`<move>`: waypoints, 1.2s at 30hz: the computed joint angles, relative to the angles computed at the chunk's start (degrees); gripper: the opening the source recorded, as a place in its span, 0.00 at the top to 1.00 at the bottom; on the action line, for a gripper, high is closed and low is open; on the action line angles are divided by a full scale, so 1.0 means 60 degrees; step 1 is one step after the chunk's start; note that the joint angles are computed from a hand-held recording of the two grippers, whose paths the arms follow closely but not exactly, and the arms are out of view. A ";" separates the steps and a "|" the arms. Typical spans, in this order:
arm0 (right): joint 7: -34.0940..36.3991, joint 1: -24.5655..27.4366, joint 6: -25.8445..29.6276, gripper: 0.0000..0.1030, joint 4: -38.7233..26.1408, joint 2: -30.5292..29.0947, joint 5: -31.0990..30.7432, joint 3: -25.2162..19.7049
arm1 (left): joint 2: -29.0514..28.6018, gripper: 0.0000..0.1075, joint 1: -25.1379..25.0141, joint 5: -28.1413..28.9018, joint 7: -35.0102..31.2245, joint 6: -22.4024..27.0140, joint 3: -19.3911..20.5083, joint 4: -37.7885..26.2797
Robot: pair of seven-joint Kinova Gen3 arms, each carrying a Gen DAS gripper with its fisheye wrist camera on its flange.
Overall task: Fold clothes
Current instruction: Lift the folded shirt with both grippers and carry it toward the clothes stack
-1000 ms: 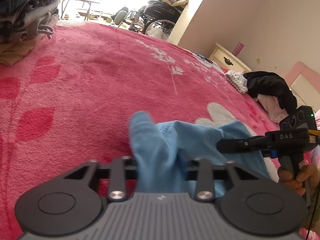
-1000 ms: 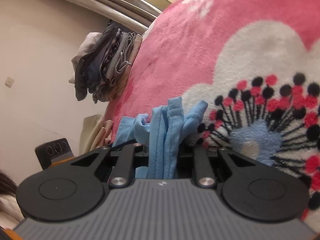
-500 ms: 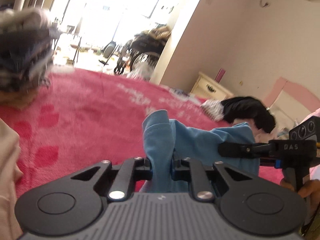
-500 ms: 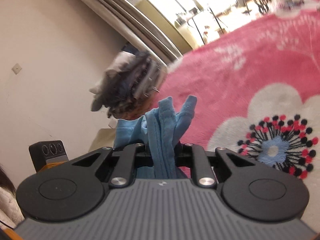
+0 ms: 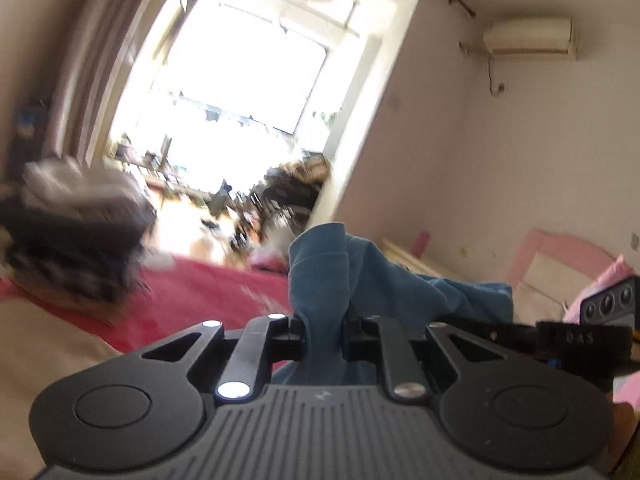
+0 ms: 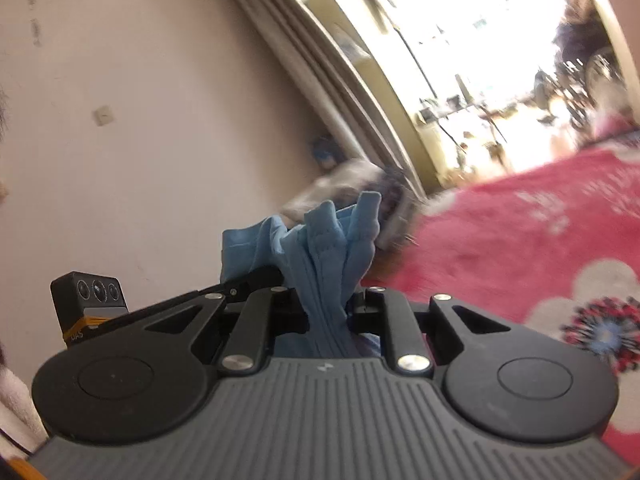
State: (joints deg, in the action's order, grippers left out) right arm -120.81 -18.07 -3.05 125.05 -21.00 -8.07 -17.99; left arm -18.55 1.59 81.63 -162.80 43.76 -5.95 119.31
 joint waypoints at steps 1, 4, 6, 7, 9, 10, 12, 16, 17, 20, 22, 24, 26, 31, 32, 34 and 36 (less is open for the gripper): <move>0.0018 0.0103 -0.0091 0.87 -0.0157 0.0054 0.0006 -0.0281 | -0.0207 0.86 -0.0088 -0.0230 0.0189 0.0139 -0.0166 -0.0093; 0.0061 0.0411 -0.0443 0.87 -0.0724 0.0414 -0.0090 -0.1088 | -0.0777 0.85 -0.0300 -0.1276 0.0908 0.0481 -0.0789 -0.0633; 0.0218 0.0368 -0.0748 0.87 -0.1191 0.0887 -0.0172 -0.1414 | -0.1014 0.86 -0.0371 -0.2027 0.1379 0.0777 -0.1331 -0.1126; 0.0338 0.0342 -0.0892 0.87 -0.1438 0.1134 -0.0235 -0.1574 | -0.1062 0.85 -0.0363 -0.2322 0.1581 0.0974 -0.1617 -0.1366; 0.0429 -0.0232 -0.1189 0.87 -0.1861 0.1699 -0.0160 -0.1369 | -0.1107 0.85 -0.0424 -0.2968 0.2034 0.1206 -0.2050 -0.1887; 0.0557 -0.0430 -0.1375 0.87 -0.2079 0.2006 -0.0218 -0.1350 | -0.1103 0.85 -0.0431 -0.3250 0.2192 0.1306 -0.2256 -0.2132; 0.0541 -0.0953 -0.1704 0.87 -0.2483 0.2630 -0.0128 -0.1141 | -0.1078 0.85 -0.0368 -0.3669 0.2297 0.1370 -0.2619 -0.2454; -0.0254 -0.1809 -0.2084 0.87 -0.3242 0.3778 0.0609 -0.0727 | -0.0783 0.85 -0.0140 -0.4385 0.2376 0.1399 -0.3240 -0.2897; -0.0317 -0.1968 -0.2108 0.87 -0.3343 0.3955 0.0596 -0.0660 | -0.0643 0.85 -0.0102 -0.4485 0.2365 0.1377 -0.3355 -0.2953; -0.1267 -0.2060 -0.2162 0.87 -0.3595 0.4527 0.1394 -0.0618 | 0.0037 0.85 -0.0041 -0.4212 0.2054 0.1443 -0.3739 -0.2866; -0.2044 -0.1946 -0.2128 0.87 -0.3677 0.4866 0.2094 -0.0641 | 0.0623 0.85 -0.0186 -0.3847 0.1816 0.1604 -0.3888 -0.2799; -0.2439 -0.1934 -0.2019 0.87 -0.3808 0.5221 0.2407 -0.0626 | 0.1243 0.85 -0.0339 -0.3437 0.1442 0.1638 -0.3936 -0.2693; -0.2913 -0.1687 -0.1829 0.87 -0.3905 0.5556 0.2818 -0.0708 | 0.1905 0.85 -0.0524 -0.3006 0.1140 0.1724 -0.3911 -0.2676; -0.3533 -0.1013 -0.1868 0.87 -0.4091 0.6224 0.3416 -0.1022 | 0.3011 0.85 -0.1054 -0.2453 0.0899 0.1942 -0.3429 -0.3105; -0.3763 -0.0727 -0.1926 0.87 -0.4160 0.6399 0.3644 -0.1211 | 0.3228 0.85 -0.1137 -0.2476 0.1002 0.1946 -0.3273 -0.3299; -0.4206 -0.0221 -0.2027 0.87 -0.4317 0.6757 0.4079 -0.1529 | 0.3626 0.86 -0.1294 -0.2668 0.1296 0.1954 -0.2966 -0.3710; -0.4757 0.0405 -0.1961 0.87 -0.4561 0.7161 0.4670 -0.2028 | 0.4044 0.86 -0.1431 -0.2909 0.1638 0.1967 -0.2665 -0.4171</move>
